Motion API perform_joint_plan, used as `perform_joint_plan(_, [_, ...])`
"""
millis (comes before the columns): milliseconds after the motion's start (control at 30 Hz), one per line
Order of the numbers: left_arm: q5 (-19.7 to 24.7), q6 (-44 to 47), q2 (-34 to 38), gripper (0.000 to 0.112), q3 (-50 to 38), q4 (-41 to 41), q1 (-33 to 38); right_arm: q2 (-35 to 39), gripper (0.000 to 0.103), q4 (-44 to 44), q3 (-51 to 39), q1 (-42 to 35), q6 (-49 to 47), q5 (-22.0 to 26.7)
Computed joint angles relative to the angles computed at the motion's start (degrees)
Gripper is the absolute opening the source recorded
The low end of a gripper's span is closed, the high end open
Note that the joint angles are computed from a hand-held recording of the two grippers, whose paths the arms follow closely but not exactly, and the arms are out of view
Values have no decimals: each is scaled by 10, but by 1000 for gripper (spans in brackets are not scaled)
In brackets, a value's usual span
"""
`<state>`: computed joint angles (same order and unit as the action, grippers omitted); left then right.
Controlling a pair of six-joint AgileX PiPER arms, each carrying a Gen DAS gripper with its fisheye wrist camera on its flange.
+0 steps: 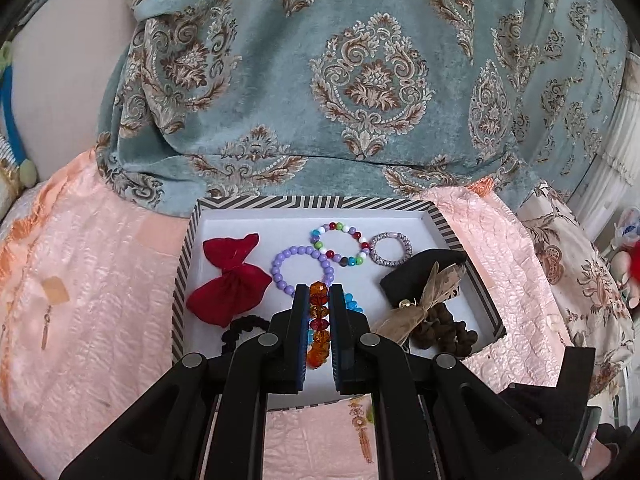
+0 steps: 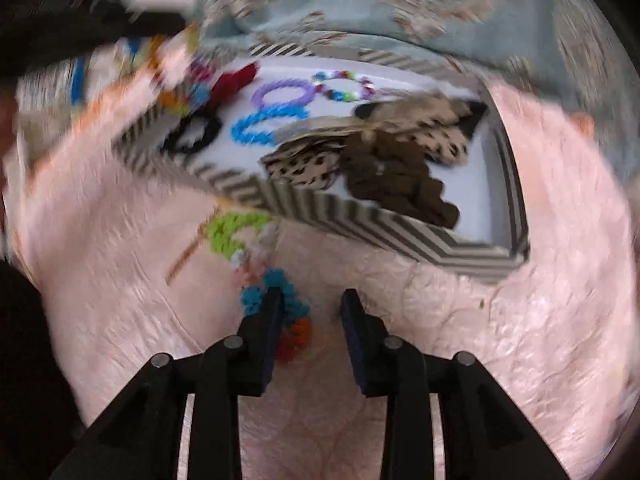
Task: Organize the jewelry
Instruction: 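Grasp the amber bead strand with the left gripper while the right grasps the blue-green strands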
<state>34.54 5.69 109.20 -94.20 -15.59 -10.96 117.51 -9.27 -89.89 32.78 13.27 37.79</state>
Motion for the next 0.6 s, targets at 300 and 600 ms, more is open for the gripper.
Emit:
perform_joint_plan(300, [-13,-19,-2,0,9,31,-10,-13,12,-61,1,31,0,24])
perform_joint_plan(600, [-17,-28,-4,0,14,34,-1,-120,12,-1,72,20,11,-58])
